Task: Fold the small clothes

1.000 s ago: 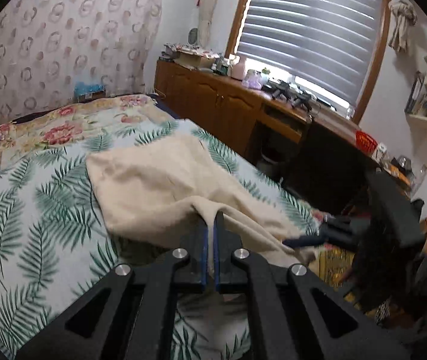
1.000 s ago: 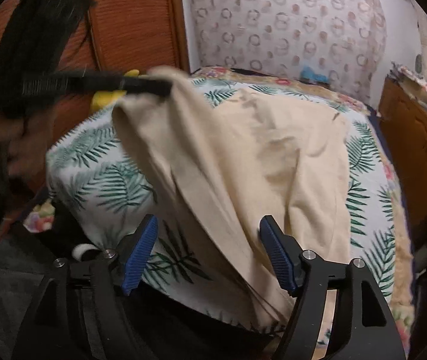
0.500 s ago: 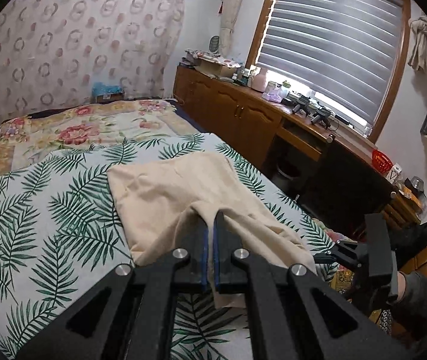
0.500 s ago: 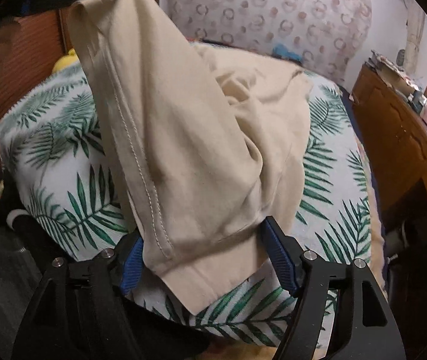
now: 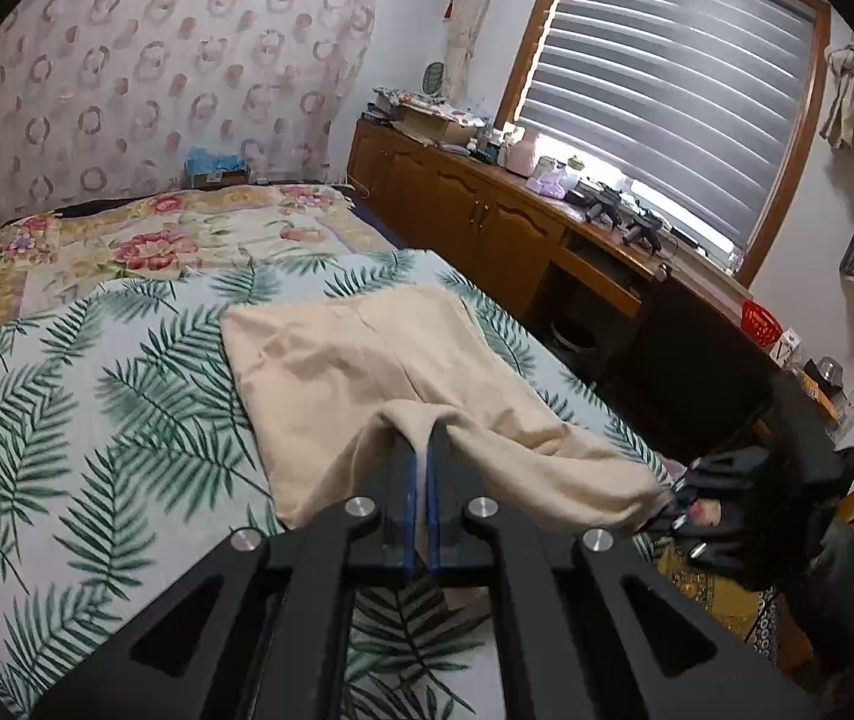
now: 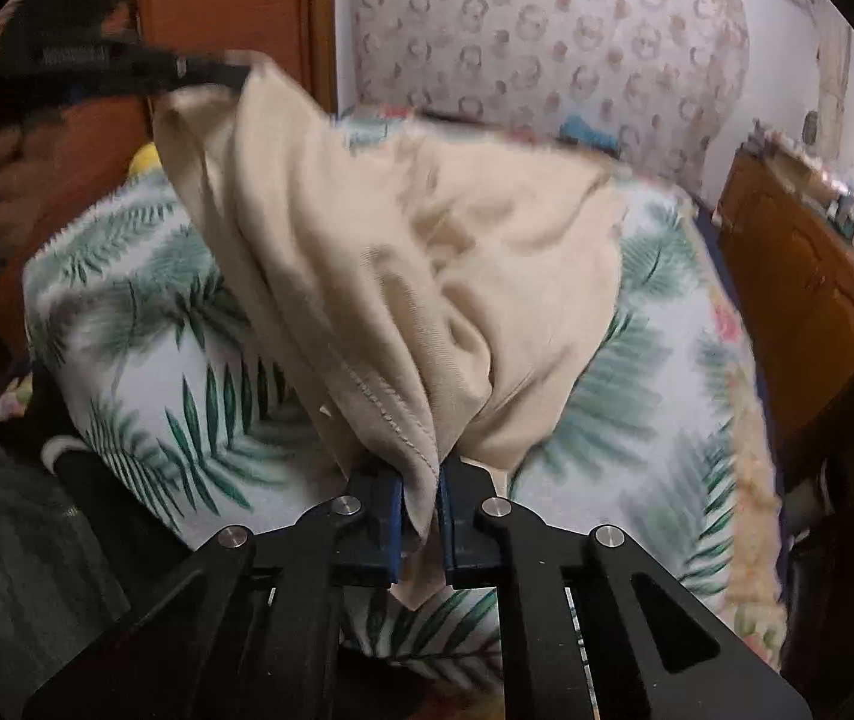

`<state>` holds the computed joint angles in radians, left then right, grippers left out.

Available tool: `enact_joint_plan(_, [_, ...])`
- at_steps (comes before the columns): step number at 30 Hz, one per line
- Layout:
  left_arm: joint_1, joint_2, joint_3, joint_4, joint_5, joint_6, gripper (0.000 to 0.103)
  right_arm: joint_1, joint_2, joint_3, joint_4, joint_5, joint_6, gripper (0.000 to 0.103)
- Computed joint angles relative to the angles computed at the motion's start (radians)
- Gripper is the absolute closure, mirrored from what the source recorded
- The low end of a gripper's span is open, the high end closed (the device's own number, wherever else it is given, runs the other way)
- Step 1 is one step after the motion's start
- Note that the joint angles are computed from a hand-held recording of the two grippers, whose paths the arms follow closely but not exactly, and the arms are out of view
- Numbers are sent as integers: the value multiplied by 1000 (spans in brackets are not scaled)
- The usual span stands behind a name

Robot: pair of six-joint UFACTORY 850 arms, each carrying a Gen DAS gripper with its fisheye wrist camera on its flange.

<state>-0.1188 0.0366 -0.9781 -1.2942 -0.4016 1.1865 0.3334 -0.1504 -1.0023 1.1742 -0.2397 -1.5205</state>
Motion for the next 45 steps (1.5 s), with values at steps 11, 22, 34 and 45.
enact_joint_plan(11, [89,-237,-274,112,-17,-141,103,-13,-285,-495,-314,-68,278,97])
enact_joint_plan(22, [119,-460,-491,288,-40,-346,103,-31,-674,-1019,-660,-252,715,96])
enact_joint_plan(34, [155,-389,-380,307,-54,-224,45,-67,-595,-911,-576,-217,615,56])
enact_joint_plan(45, [97,-534,-519,547,-130,-402,45,-43,-915,-1401,-730,-502,819,55])
